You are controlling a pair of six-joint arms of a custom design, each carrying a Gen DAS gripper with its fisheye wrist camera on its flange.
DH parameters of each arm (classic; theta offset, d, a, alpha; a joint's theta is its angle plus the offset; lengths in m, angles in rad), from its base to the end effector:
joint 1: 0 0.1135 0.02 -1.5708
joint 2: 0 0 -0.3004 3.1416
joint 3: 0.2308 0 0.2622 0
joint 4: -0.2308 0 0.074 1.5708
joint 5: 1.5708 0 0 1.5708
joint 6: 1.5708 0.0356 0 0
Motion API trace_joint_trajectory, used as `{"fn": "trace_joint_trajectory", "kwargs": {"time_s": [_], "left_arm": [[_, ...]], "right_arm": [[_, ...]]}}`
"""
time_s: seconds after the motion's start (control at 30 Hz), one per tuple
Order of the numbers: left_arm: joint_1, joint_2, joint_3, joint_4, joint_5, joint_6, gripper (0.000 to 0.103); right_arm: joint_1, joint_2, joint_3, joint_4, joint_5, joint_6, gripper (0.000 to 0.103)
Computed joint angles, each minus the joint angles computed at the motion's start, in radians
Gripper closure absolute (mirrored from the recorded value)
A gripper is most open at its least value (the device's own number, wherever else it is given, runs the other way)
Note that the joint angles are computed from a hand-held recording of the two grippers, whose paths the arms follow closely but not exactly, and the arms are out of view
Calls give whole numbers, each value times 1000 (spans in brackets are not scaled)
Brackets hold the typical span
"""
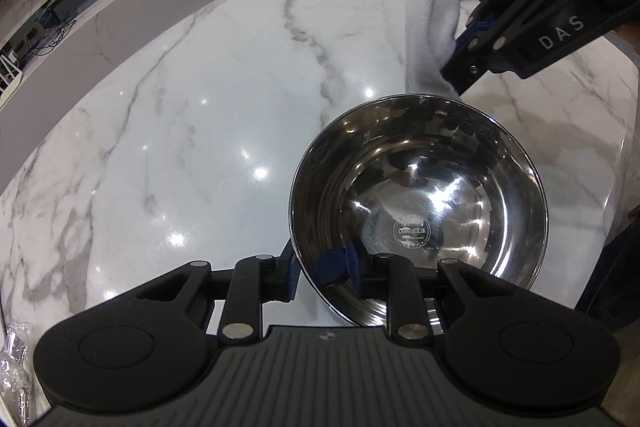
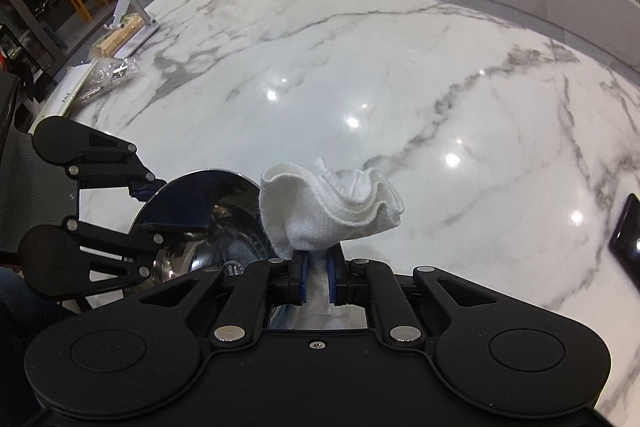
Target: Clean bowl
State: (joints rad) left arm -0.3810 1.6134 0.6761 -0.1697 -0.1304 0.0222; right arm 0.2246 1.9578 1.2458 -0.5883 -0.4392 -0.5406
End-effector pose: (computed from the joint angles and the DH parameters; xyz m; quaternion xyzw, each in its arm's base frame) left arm 0.2627 -0.1002 0.1457 0.1798 0.9545 0.0215 0.2370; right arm 0.3809 0.1025 0.1680 -0.3883 0.8862 0.1925 0.1639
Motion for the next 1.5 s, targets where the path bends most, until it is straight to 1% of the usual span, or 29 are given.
{"fn": "trace_joint_trajectory", "kwargs": {"time_s": [0.27,0.47,1.0,1.2,1.5], "left_arm": [[4,9,9,0,2,-1,80],[4,10,11,2,4,-11,80],[-1,19,12,8,-5,-28,80],[-5,15,8,6,-9,-33,81],[-7,12,7,5,-10,-34,80]], "right_arm": [[29,11,13,34,10,26,95],[33,21,25,24,11,23,95],[-18,-35,-55,-34,20,-41,95],[3,-12,-25,-11,24,-17,95],[64,69,83,8,17,22,95]]}}
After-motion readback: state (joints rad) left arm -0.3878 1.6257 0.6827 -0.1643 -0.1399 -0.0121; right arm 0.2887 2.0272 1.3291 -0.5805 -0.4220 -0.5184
